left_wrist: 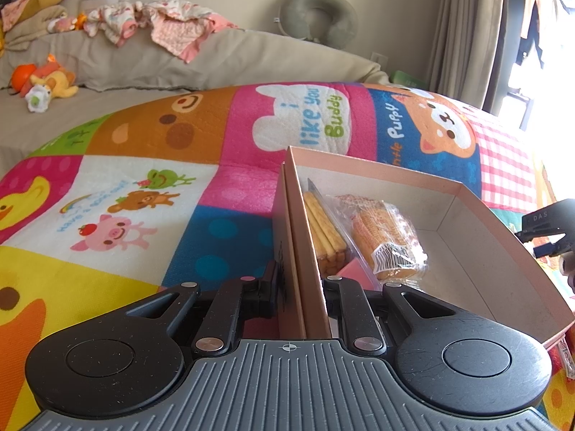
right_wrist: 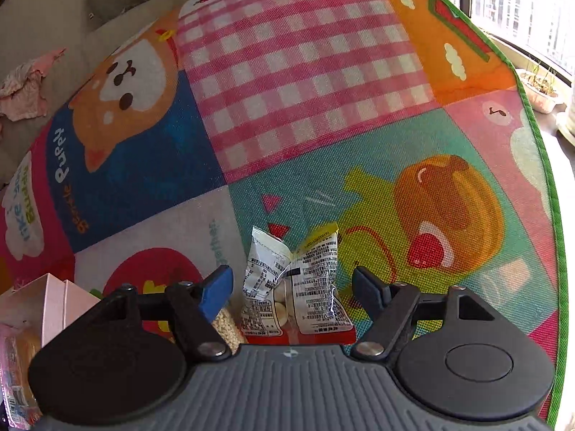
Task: Organize objects
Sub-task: 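Carry the silver candy packets into the pink box and release them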
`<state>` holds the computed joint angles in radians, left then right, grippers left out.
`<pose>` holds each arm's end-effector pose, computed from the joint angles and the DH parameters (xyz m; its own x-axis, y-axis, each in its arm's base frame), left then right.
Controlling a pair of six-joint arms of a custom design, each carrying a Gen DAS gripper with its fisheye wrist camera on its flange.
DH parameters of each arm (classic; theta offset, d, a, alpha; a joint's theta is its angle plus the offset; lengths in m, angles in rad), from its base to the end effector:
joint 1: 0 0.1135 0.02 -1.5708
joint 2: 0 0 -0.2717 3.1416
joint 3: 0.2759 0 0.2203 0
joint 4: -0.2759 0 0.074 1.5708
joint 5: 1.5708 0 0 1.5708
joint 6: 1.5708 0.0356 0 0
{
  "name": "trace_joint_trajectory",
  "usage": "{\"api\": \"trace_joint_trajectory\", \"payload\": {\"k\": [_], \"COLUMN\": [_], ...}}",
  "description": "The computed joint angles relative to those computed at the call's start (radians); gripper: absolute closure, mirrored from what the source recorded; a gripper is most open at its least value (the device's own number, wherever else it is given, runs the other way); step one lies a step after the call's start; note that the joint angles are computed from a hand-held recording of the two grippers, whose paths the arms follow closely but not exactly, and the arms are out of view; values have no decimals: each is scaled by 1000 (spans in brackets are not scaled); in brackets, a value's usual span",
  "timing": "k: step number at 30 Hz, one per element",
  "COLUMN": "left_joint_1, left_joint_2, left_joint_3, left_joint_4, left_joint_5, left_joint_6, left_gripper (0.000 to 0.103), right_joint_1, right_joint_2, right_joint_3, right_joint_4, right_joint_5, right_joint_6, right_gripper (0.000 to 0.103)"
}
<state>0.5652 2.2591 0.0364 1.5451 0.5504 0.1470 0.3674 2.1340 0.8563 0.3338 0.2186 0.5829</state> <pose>0.1729 0.0876 0.0530 -0.5402 -0.1948 -0.8187 -0.0336 0.9771 -0.2103 0.3271 0.1176 0.0696 -0.7586 0.2838 -0.5864 0.2224 0.9589 0.1763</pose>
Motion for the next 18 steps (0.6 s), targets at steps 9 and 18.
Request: {"api": "trace_joint_trajectory", "payload": {"k": [9, 18], "left_joint_1": [-1, -2], "left_joint_2": [3, 3], "left_joint_3": [1, 1], "left_joint_4": [2, 3], "left_joint_5": [-1, -1], "left_joint_6": [-1, -1], "left_gripper": [86, 86], "right_joint_1": [112, 491], "right_joint_2": [-237, -736], "right_joint_3": [-255, -637], "right_joint_4": [53, -129], "right_joint_5": [160, 207], "right_joint_6": [-90, 189], "right_gripper": [51, 51]}}
